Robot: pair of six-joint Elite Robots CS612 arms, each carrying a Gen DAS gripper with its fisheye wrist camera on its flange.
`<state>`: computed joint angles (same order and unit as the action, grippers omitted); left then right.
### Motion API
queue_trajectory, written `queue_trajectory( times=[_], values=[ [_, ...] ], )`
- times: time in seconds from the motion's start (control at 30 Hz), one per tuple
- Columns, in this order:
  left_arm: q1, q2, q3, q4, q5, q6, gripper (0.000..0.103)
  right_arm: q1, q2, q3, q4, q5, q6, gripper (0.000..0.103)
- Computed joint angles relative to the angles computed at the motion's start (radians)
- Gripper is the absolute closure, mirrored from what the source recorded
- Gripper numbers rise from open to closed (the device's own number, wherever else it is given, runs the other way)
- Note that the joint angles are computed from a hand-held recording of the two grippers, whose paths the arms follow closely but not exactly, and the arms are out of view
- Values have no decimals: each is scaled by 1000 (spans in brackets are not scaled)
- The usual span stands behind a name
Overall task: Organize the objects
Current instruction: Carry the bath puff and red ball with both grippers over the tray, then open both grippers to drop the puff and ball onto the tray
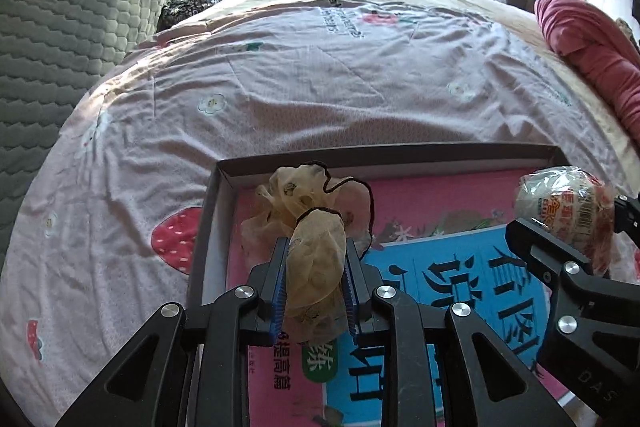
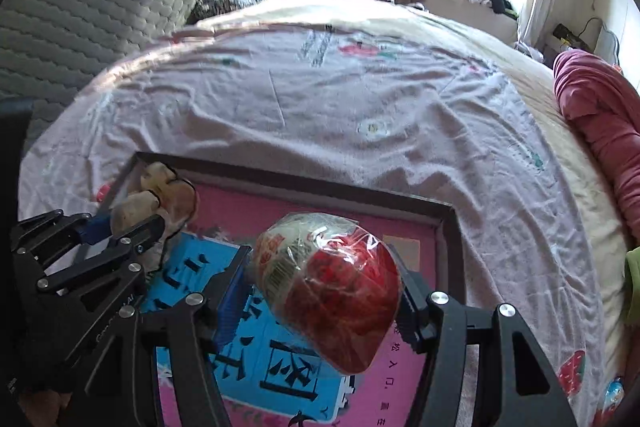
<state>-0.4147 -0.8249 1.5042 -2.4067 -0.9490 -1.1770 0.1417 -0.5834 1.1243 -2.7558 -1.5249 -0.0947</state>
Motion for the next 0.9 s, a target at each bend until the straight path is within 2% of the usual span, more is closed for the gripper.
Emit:
queue_trajectory(
  times=[0.13,0.2,0.27,0.43,0.57,0.67,0.8,0.9],
  values=[
    [-1,5,-4,1,8,6,73,3,16,-21,31,-27,-5,40],
    [0,8,-9,7,7,10,68,3,21,-26,43,-38,11,40],
    [0,10,-9,1,5,15,59,3,24,-31,53,-35,6,40],
    [-2,14,-10,14,2,11,48,5,30,-38,76,-54,4,40],
    [-3,13,-7,21,8,13,34,6,33,-44,94,-69,6,39],
    [-4,9,-4,31,9,9,28,5,33,-45,97,-75,14,34],
    [-3,0,8,27,-3,-3,27,3,29,-46,110,-77,31,21],
    [-4,-9,23,10,-11,-3,25,0,18,-34,99,-62,34,18]
  ],
)
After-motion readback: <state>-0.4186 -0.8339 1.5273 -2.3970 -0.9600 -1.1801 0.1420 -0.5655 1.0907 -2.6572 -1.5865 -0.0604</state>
